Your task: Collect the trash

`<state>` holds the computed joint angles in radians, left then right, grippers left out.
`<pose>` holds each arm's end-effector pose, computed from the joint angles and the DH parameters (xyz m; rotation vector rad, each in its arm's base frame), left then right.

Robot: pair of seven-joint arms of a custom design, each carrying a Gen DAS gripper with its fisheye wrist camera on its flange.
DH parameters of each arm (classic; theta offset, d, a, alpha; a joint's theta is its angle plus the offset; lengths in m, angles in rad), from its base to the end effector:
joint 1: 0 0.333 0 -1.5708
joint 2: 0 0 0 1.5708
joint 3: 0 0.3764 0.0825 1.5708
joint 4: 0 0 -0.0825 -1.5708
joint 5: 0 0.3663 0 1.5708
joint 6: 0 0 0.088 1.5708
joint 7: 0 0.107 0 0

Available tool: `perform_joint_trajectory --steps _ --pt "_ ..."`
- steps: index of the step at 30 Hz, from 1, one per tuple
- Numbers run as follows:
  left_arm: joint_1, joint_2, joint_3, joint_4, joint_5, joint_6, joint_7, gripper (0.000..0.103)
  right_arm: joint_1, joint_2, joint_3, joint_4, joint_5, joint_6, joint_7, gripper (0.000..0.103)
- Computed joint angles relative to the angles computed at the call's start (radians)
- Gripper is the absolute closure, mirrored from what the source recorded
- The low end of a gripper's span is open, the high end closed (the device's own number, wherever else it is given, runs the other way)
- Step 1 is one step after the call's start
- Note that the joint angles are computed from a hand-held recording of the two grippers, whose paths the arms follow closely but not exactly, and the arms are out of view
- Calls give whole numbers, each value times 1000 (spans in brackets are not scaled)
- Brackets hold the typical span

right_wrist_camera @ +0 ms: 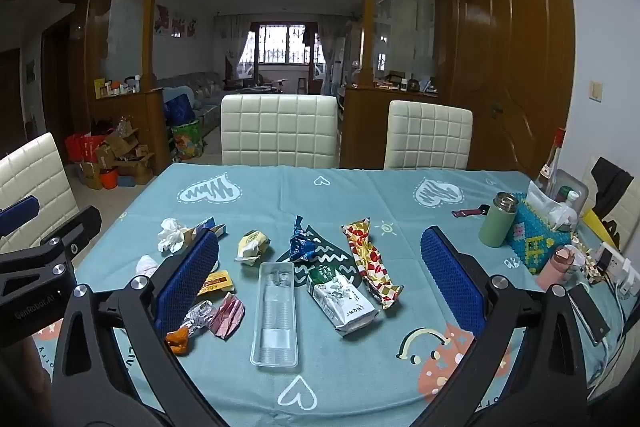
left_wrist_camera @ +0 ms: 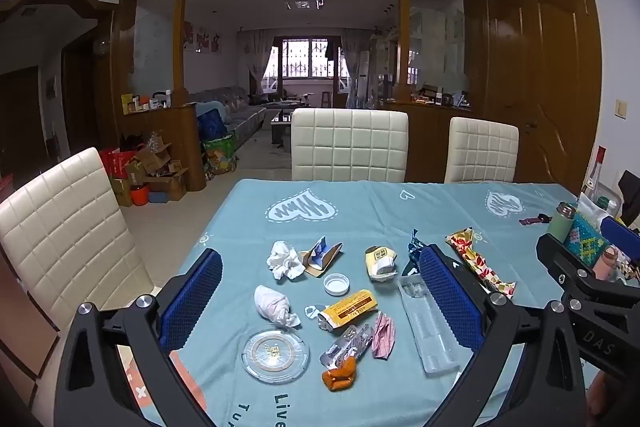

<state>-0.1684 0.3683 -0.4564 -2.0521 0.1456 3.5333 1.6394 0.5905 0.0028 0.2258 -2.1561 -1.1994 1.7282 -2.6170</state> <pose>0.5372 -0.3575 0.4880 -0.9375 2.1084 -1.3786 0.4062 0.3069 0.4893 -0.9019 2.1609 -1.4662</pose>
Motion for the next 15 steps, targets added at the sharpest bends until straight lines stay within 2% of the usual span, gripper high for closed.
perform_joint_trajectory --steps 3,11,12,14,15 --pt "9 2 -9 1 5 -2 -10 6 2 1 0 0 -5 -5 2 3" --pt "-38 -9 23 -2 -34 0 3 6 1 -1 -1 -2 -5 0 4 3" --pt "-17 -9 8 -2 -18 -3 -4 6 1 -1 0 -2 -5 0 3 3" --pt "-35 -12 21 -1 -40 -6 9 6 1 -2 0 -3 -5 1 3 3" --pt "-8 -10 1 -3 -17 -3 -10 6 1 -1 0 -2 -4 0 3 3"
